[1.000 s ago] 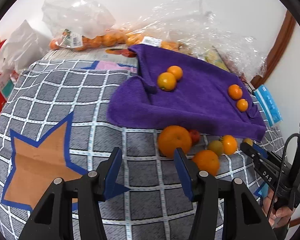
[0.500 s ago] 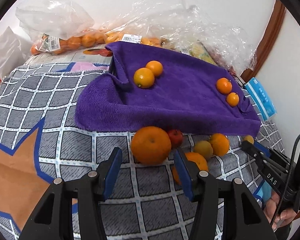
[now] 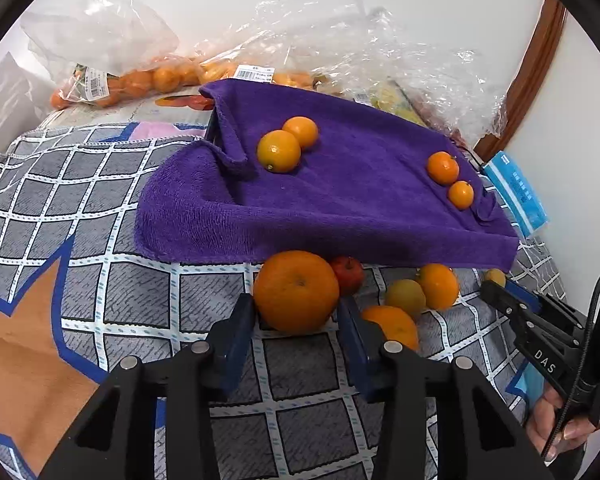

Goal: Organize fruits
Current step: 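Close the left tool on the large orange while the right tool holds the yellow-green citrus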

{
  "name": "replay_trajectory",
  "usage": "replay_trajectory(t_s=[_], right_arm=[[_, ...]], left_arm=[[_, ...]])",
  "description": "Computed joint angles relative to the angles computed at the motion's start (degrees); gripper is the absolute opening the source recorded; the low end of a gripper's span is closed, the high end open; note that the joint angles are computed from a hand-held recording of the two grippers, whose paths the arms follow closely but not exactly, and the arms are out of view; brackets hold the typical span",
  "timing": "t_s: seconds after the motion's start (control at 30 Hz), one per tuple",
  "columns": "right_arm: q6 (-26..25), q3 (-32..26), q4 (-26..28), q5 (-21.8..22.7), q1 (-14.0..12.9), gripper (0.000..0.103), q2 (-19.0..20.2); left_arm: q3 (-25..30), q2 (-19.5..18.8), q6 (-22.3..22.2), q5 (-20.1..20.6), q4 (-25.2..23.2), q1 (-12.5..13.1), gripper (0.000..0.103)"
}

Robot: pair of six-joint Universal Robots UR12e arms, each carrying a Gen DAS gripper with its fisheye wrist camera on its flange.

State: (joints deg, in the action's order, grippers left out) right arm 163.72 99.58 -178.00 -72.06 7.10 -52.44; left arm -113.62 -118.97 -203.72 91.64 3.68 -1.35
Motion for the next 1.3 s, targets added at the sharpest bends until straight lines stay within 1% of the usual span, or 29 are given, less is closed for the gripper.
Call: replay_trajectory(t_s=[0.1, 0.2, 0.27, 0.37, 0.4, 0.53, 0.57, 0.6, 0.67, 0.77, 0.8, 0.87, 0.97, 1.07, 1.17, 1.3], right_arm=[[-0.2, 0.0, -0.1, 0.1, 0.0, 0.026, 0.0], [-0.3, -0.1, 0.2, 0.1, 0.1, 0.026, 0.0], [-0.1, -0.1, 0.4, 0.2, 0.0, 0.026, 0.1], [-0.2, -0.2, 0.6, 0.3, 0.0, 0.026, 0.1], [-0.2, -0.2, 0.7, 0.3, 0.0, 0.026, 0.1], [-0.2, -0.2, 0.9, 0.3, 0.0, 0.026, 0.1], [-0.2, -0.3, 0.9, 0.2, 0.1, 0.026, 0.1], [-0.2, -0.2, 0.9, 0.2, 0.1, 0.025, 0.1], [-0.5, -0.3, 1.0, 0.1, 0.1, 0.026, 0.1], [-0.6, -0.2, 0.9, 0.1, 0.2, 0.026, 0.1], [-0.6, -0.2, 0.9, 0.1, 0.2, 0.026, 0.1], [-0.7, -0.2, 0.9, 0.1, 0.2, 0.026, 0.1], [-0.7, -0.2, 1.0, 0.1, 0.2, 0.026, 0.0], [-0.7, -0.2, 0.9, 0.1, 0.2, 0.026, 0.1], [-0.7, -0.2, 1.0, 0.1, 0.2, 0.026, 0.1], [-0.8, -0.2, 1.0, 0.1, 0.2, 0.026, 0.1]], left_arm=[[-0.6, 0.2, 0.0, 0.3, 1.8, -0.1, 0.040], [-1.2, 0.3, 0.2, 2.5, 3.7, -0.6, 0.040], [-1.4, 0.4, 0.3, 2.7, 4.1, -0.6, 0.039], [-1.5, 0.5, 0.1, 2.2, 3.9, -0.4, 0.040], [-1.4, 0.5, 0.3, 2.1, 3.7, -0.4, 0.041], [-1.0, 0.5, 1.0, 1.1, 2.1, -0.4, 0.041], [-1.0, 0.4, 0.9, 1.3, 2.2, -0.4, 0.043], [-0.8, 0.4, 0.6, 1.7, 1.7, -0.5, 0.048], [-0.6, 0.3, -0.4, 1.9, 1.0, -0.4, 0.053], [-0.6, 0.2, -1.6, -0.5, 1.1, 0.3, 0.053], [-0.5, 0.1, -1.8, -0.6, 1.1, 0.4, 0.053], [-0.2, -0.1, -1.5, 0.3, 0.8, 0.1, 0.053], [0.3, -0.4, -0.3, 2.5, 0.5, -0.7, 0.052], [0.3, -0.5, 0.9, 2.1, 1.3, -0.8, 0.041], [0.3, -0.5, 1.5, 2.9, 1.5, -1.1, 0.041], [0.1, -0.4, 1.1, 2.1, 1.5, -0.8, 0.040]])
